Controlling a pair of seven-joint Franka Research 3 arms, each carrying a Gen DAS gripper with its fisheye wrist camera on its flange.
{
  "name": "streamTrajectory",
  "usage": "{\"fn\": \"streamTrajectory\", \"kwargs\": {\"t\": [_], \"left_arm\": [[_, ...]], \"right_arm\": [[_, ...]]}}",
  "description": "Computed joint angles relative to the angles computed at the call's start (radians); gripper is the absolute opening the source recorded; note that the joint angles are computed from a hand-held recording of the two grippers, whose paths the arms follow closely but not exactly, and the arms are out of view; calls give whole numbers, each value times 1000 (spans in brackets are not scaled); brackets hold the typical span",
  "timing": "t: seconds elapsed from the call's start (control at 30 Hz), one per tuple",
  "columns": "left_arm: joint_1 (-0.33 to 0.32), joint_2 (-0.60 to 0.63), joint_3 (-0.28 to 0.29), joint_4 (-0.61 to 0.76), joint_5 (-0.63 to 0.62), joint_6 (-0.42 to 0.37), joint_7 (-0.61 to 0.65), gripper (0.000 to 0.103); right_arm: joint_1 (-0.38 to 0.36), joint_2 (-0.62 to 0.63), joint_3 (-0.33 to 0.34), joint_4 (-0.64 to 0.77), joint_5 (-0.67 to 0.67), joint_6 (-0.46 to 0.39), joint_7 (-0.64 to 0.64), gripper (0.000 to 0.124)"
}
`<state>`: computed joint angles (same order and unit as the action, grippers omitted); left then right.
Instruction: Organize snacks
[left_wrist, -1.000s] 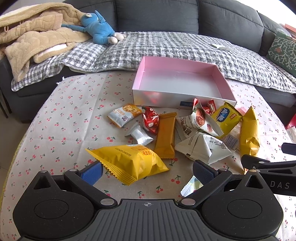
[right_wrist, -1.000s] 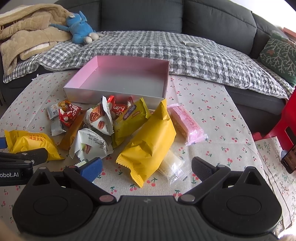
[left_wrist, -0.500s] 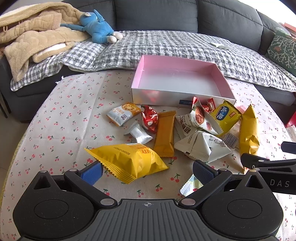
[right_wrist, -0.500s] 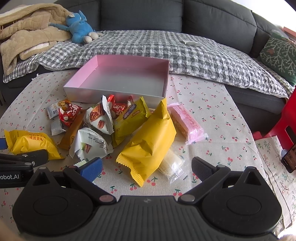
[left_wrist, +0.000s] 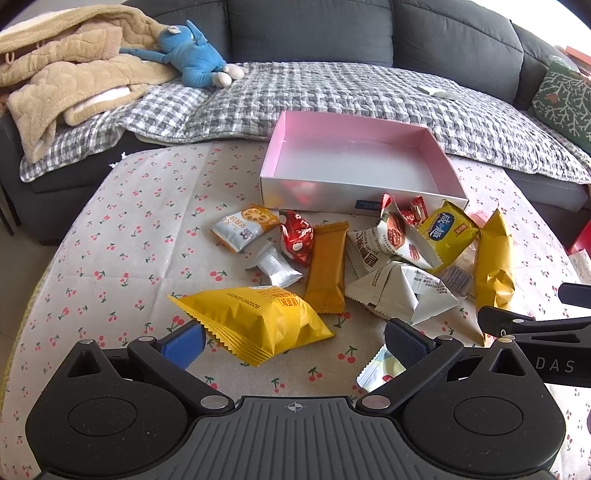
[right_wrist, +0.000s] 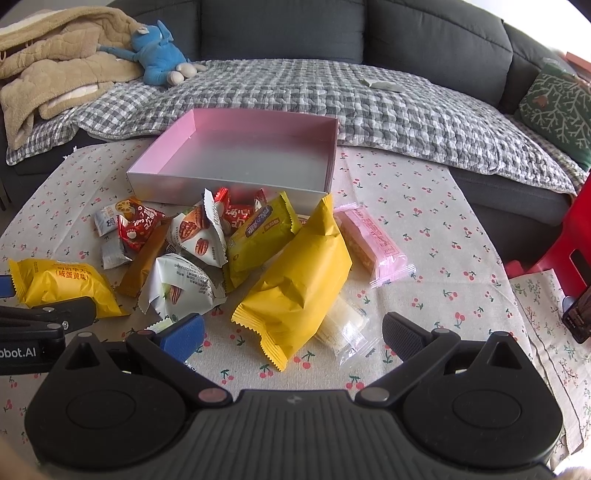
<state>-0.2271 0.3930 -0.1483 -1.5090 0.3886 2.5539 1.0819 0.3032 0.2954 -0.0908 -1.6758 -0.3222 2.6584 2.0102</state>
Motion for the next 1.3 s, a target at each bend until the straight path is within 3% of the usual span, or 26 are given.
{"fn": "streamTrajectory", "kwargs": {"t": [0.27, 0.47, 0.63, 0.87, 1.13, 1.3], "left_arm": [[2, -4, -5, -3, -5, 4, 14, 103], [18, -12, -24, -6, -42, 15, 80, 103], [31, -5, -45, 16, -89, 5, 183, 103], [49, 39, -72, 88, -176, -1, 333, 103], [65, 140, -111, 240, -282, -66, 523, 103], [116, 150, -180, 239, -430, -43, 692, 102]], "right_arm": [[-3, -7, -1, -3, 1, 10, -6, 103], [-45, -3, 31, 21, 83, 17, -148, 103], [-111, 24, 79, 86, 279, -48, -351, 103], [-153, 66, 90, 172, 441, -122, -489, 103], [-179, 143, 92, 290, 564, -254, -483, 102], [-202, 181, 102, 345, 633, -309, -448, 88]]}}
